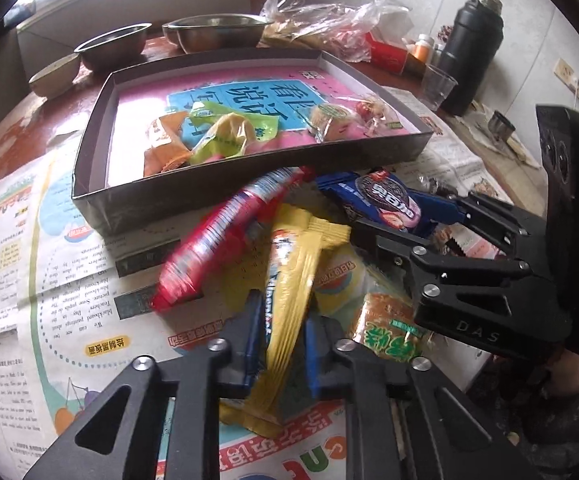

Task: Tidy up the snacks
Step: 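Close left gripper on gold wafer stick while right gripper closes on blue cookie pack, then carry gold wafer stick and blue cookie pack over the tray with both grippers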

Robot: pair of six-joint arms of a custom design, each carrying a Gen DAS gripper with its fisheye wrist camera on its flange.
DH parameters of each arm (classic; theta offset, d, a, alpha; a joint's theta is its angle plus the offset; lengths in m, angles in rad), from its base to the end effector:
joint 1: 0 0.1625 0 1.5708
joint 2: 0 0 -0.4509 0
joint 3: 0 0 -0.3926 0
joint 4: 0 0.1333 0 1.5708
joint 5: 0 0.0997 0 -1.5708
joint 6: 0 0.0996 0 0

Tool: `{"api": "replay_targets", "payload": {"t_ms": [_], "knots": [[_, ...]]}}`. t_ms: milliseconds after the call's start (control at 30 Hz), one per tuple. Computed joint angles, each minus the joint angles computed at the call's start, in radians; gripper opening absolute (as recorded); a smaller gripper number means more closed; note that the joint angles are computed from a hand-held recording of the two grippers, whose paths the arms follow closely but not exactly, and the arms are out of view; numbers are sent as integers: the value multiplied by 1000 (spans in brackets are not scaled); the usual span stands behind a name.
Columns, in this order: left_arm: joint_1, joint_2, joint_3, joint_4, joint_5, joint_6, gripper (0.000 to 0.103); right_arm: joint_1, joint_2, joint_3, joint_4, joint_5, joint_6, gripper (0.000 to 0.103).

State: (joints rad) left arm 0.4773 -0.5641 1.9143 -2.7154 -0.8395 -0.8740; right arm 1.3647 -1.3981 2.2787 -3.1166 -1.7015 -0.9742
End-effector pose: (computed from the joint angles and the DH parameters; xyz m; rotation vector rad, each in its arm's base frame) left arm -0.3962 -0.4299 -0.0724 0.3712 2.4690 -0.6527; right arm 0.0222 -0.4816 0.2878 0.9166 -2.4245 0.6494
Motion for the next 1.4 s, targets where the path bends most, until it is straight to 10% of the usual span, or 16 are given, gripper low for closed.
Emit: {"api": "replay_targets", "payload": {"t_ms": [1400], "knots": [[-40, -43, 11, -64, 108, -46, 15, -32, -116, -2, 72, 144, 64, 54]]}}
